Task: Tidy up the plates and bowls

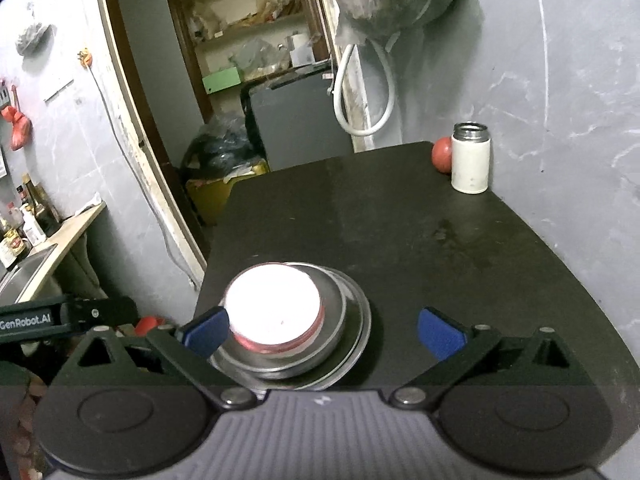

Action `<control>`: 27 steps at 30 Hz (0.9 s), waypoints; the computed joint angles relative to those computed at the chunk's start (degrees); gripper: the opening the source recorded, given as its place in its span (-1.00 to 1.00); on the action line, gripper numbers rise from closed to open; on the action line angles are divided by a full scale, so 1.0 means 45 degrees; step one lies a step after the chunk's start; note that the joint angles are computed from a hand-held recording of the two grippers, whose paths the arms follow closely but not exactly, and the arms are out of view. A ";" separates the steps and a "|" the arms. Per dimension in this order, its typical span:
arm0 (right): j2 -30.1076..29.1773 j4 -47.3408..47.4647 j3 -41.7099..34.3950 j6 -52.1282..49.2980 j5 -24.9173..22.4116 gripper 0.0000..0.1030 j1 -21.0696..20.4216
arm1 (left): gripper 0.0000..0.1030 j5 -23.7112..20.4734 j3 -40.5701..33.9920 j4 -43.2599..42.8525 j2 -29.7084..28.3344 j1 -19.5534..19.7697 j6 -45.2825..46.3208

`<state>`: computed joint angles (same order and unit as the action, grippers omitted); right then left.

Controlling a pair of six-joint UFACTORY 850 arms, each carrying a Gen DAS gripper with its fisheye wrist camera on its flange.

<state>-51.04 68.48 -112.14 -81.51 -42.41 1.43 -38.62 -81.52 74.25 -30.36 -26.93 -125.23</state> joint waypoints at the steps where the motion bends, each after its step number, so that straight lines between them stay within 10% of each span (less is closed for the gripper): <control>1: 0.0274 0.0337 0.0454 -0.0370 0.0125 1.00 -0.0011 | 0.98 0.0003 0.0115 0.0162 0.0091 -0.0033 -0.0082; 27: 0.3240 0.4611 0.5120 -0.4590 0.1185 1.00 -0.0345 | 0.98 -0.0339 0.1779 0.2352 0.1261 -0.0693 -0.1006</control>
